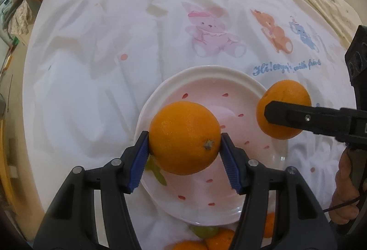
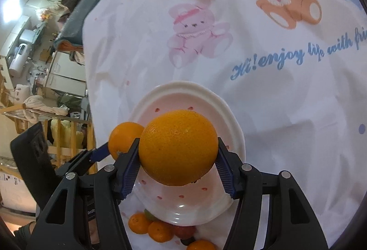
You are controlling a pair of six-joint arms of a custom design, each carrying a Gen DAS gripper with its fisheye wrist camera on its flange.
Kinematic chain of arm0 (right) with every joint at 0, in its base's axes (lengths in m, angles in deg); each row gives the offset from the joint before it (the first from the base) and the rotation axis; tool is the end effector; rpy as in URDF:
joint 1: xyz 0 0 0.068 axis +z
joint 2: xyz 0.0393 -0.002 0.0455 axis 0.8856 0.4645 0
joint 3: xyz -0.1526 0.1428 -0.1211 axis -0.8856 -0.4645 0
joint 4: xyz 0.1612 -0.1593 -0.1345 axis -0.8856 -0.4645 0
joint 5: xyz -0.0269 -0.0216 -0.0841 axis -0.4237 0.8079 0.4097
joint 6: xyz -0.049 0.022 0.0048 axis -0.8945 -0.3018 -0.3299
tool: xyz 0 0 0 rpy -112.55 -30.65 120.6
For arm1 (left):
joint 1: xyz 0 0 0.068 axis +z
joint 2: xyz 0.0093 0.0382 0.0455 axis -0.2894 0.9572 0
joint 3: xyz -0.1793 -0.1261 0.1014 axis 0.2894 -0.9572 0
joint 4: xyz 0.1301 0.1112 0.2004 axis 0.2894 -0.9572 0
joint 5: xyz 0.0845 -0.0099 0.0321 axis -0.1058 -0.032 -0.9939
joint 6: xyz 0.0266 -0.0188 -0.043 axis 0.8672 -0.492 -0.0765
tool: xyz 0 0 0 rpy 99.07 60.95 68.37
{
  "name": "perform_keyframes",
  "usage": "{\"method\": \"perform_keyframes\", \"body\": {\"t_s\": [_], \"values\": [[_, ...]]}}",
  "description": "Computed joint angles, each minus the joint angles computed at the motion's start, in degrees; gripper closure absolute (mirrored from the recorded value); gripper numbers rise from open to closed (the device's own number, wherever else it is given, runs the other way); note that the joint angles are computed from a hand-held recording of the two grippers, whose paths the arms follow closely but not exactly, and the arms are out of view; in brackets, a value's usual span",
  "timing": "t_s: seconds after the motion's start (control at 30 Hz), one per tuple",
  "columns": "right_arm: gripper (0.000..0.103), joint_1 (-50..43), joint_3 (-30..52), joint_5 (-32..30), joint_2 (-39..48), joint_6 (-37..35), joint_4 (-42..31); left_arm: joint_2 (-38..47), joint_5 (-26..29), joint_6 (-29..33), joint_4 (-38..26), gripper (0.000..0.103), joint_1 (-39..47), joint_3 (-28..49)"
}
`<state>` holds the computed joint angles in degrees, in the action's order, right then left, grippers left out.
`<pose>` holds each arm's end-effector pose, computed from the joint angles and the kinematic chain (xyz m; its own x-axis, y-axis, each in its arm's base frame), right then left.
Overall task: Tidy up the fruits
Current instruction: 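Carry both held oranges over the pink dotted plate with both grippers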
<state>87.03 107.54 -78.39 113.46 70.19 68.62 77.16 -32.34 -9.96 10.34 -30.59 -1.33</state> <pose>0.2304 0.1126 0.1013 -0.7723 0.6137 -0.1642 0.4065 0.6760 0.6147 0.3177 -0.0867 0.1208 -0.7427 0.5786 -0.3370 0.6406 0.7605 -0.1062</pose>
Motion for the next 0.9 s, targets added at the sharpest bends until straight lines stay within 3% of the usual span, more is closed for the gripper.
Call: {"method": "perform_keyframes", "body": {"t_s": [0.53, 0.9], "values": [[0.040, -1.2, 0.0, -1.5, 4.4, 2.4, 1.8, 4.2, 0.7, -2.2, -3.7, 0.046, 0.9, 3.8], [0.038, -1.8, -1.7, -1.4, 3.0, 4.4, 3.6, 4.4, -1.0, -2.2, -1.0, 0.045, -0.5, 2.3]]}}
